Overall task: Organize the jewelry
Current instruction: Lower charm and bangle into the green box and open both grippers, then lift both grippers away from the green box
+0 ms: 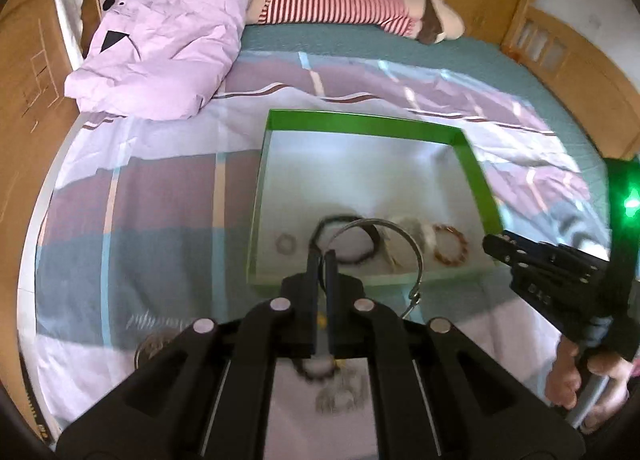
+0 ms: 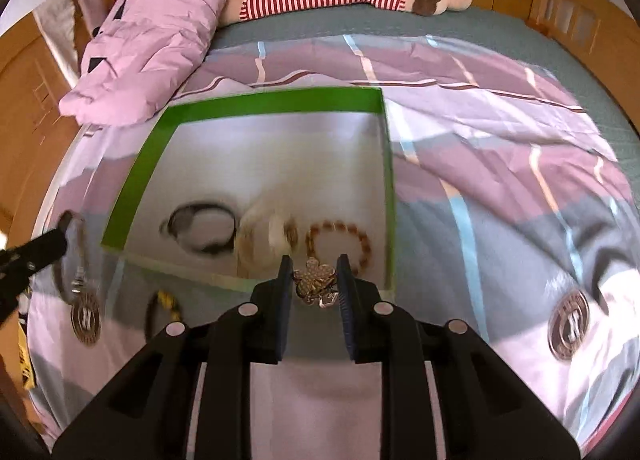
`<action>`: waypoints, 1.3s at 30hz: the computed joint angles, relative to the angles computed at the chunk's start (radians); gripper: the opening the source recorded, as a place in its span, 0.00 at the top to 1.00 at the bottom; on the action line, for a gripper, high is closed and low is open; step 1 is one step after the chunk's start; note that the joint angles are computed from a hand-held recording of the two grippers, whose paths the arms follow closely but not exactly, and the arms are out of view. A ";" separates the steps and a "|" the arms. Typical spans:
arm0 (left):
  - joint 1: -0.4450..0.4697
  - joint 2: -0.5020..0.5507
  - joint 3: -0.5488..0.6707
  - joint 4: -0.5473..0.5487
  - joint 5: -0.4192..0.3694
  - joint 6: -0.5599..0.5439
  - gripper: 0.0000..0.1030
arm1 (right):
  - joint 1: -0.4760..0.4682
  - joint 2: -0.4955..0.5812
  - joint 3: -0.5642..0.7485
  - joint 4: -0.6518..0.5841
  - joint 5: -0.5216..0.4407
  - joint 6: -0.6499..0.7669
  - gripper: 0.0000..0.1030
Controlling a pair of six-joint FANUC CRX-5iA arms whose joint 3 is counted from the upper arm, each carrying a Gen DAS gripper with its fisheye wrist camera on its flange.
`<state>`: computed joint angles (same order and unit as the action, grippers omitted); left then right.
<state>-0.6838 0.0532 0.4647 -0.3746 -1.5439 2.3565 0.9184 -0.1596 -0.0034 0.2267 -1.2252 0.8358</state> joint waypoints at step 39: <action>-0.049 -0.111 -0.151 0.077 0.003 0.091 0.03 | 0.019 -0.009 0.045 -0.176 -0.049 -0.036 0.12</action>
<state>-0.7332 -0.0580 0.3135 -0.2979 -1.5409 2.4471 0.9374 -0.1688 0.0414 0.0505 -1.2737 0.8002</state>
